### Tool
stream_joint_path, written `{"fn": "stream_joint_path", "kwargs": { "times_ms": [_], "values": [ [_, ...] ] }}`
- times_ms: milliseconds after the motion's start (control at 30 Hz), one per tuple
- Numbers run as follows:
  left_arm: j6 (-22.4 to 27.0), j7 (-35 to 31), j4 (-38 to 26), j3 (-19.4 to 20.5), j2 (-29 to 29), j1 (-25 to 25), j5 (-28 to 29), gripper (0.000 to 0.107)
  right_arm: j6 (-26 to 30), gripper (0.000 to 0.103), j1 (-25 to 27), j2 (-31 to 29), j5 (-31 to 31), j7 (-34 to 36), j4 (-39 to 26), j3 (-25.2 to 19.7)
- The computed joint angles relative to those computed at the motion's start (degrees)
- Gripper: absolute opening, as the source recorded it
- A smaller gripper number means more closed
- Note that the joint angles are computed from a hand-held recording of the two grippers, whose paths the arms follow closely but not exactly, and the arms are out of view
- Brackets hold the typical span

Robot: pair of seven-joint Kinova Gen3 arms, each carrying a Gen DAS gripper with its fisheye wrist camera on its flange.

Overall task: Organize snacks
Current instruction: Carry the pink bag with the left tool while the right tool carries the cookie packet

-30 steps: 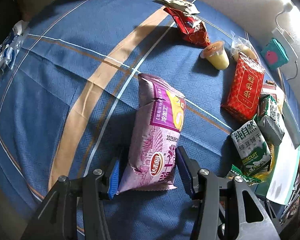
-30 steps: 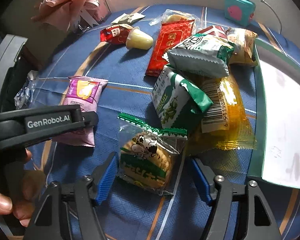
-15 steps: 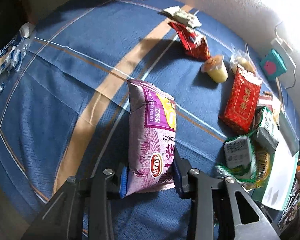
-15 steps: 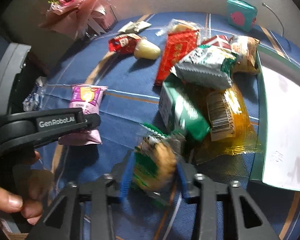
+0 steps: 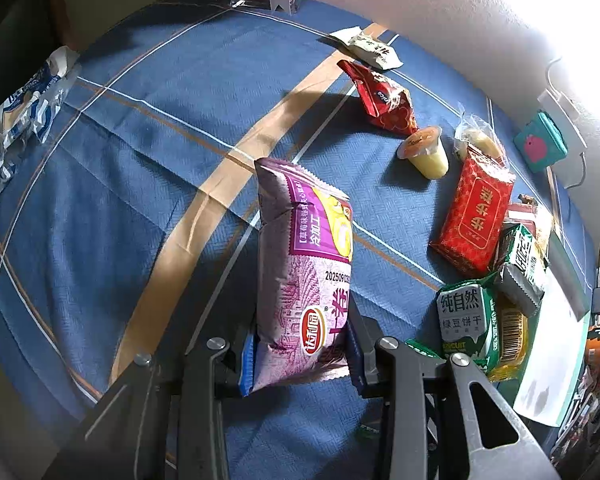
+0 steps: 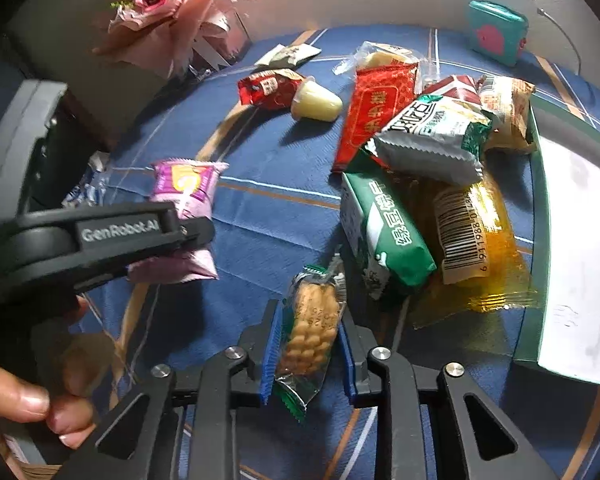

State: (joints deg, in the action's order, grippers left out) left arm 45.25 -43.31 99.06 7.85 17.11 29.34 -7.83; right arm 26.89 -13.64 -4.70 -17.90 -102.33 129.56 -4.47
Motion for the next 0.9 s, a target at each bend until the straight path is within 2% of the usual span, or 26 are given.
{"fn": "stream_joint_path", "kwargs": {
  "times_ms": [200,300,533,800,900],
  "values": [
    [-1.4,1.2,1.2,-0.3,-1.7,0.2,-1.3,0.038,-0.6,0.021,-0.6,-1.2,-2.2,2.2,0.2,0.4],
    [-2.0,2.3,1.9,-0.4,-3.0,0.4,-2.4,0.038,-0.6,0.021,-0.5,-2.8,-0.8,0.5,0.2,-0.2],
    [-2.1,6.2,2.6,0.0,-6.2,1.4,-6.5,0.038,-0.9,0.021,-1.3,-7.7,-3.4,2.8,0.8,2.7],
    [-0.7,9.1,0.0,2.0,-7.3,3.5,-11.7,0.038,0.3,0.021,3.6,-14.3,2.5,-3.0,0.4,2.0],
    [0.0,7.5,-2.3,3.2,-6.8,4.2,-11.5,0.038,1.8,0.021,6.0,-15.8,4.3,-5.1,0.4,3.8]
  ]
}}
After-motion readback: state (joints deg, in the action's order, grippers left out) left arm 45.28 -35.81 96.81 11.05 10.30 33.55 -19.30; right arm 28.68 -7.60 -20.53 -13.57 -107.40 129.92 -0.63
